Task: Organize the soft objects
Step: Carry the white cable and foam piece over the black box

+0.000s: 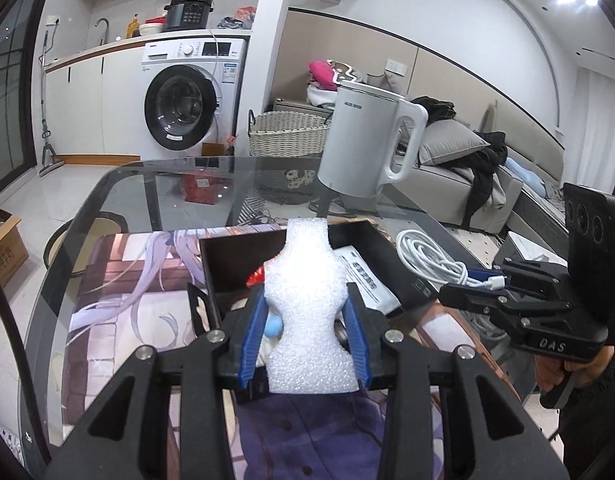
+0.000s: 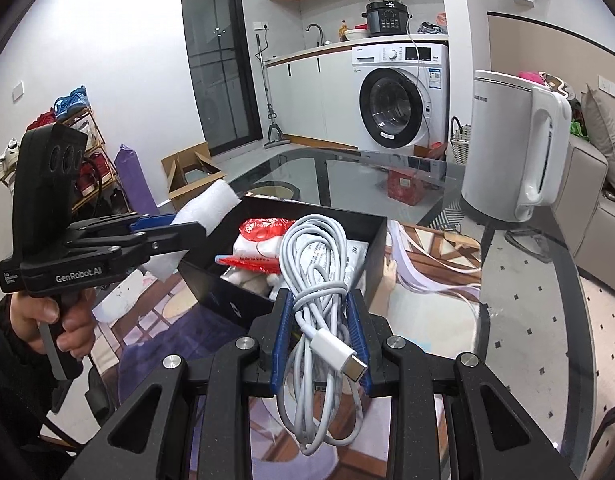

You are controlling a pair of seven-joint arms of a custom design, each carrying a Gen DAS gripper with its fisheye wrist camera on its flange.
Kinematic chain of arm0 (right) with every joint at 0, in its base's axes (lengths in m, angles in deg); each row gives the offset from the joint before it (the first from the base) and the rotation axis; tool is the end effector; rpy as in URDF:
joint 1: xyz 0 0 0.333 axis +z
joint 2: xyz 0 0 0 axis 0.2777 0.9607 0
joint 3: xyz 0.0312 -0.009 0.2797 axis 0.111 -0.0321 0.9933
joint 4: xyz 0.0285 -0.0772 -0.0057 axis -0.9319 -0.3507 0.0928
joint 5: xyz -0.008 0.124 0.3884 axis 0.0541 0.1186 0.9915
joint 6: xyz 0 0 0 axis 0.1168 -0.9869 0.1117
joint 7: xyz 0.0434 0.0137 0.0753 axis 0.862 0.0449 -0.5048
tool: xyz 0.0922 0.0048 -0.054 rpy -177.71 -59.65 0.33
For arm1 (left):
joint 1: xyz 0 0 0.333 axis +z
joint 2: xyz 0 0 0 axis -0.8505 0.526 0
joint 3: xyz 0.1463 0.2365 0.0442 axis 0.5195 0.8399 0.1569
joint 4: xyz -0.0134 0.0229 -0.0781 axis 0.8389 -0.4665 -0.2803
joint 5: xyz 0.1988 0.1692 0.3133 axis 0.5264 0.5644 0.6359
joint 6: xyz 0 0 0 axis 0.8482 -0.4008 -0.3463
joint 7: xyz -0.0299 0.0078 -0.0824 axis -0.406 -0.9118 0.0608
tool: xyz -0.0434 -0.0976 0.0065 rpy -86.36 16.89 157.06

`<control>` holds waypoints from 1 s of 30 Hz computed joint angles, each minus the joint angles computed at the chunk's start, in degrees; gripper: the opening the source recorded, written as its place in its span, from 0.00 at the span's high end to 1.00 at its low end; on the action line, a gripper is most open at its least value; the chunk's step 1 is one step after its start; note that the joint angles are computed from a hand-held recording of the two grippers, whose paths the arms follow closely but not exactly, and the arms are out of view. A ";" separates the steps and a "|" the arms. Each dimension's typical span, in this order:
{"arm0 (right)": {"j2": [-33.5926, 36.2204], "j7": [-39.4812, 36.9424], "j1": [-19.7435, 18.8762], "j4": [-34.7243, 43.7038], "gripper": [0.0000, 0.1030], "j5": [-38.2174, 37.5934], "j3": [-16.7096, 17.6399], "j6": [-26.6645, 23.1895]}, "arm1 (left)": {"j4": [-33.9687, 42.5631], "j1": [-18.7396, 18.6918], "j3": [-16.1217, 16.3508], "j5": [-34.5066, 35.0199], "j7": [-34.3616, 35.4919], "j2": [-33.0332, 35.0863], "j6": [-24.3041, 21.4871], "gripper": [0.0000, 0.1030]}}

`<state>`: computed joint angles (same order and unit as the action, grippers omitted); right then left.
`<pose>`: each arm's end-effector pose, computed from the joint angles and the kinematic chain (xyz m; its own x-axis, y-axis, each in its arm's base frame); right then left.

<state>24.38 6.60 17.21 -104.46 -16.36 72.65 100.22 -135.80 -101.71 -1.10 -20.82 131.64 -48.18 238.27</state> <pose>0.6863 0.1722 0.3191 0.6275 -0.7703 -0.1137 -0.5364 -0.3218 -0.7802 0.6129 -0.3234 0.3167 -0.2241 -0.9524 0.2068 -0.5828 -0.0391 -0.8117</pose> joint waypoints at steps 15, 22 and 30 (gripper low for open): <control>6.82 6.12 2.55 9.36 0.73 -7.70 0.57 -0.37 | 6.52 -1.18 4.93 4.58 -8.54 4.94 -3.93 0.65; 10.16 11.62 3.91 13.70 0.73 -15.04 0.00 0.36 | 10.08 -1.66 6.86 8.57 -13.44 7.68 -5.67 0.65; 12.93 15.70 4.05 17.18 0.73 -22.17 0.95 -0.29 | 14.53 -0.05 6.33 14.19 -18.25 10.51 -8.83 0.65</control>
<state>37.31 22.30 21.26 -87.28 -38.53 73.60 99.93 -121.27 -101.76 5.23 -6.63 113.39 -37.67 229.44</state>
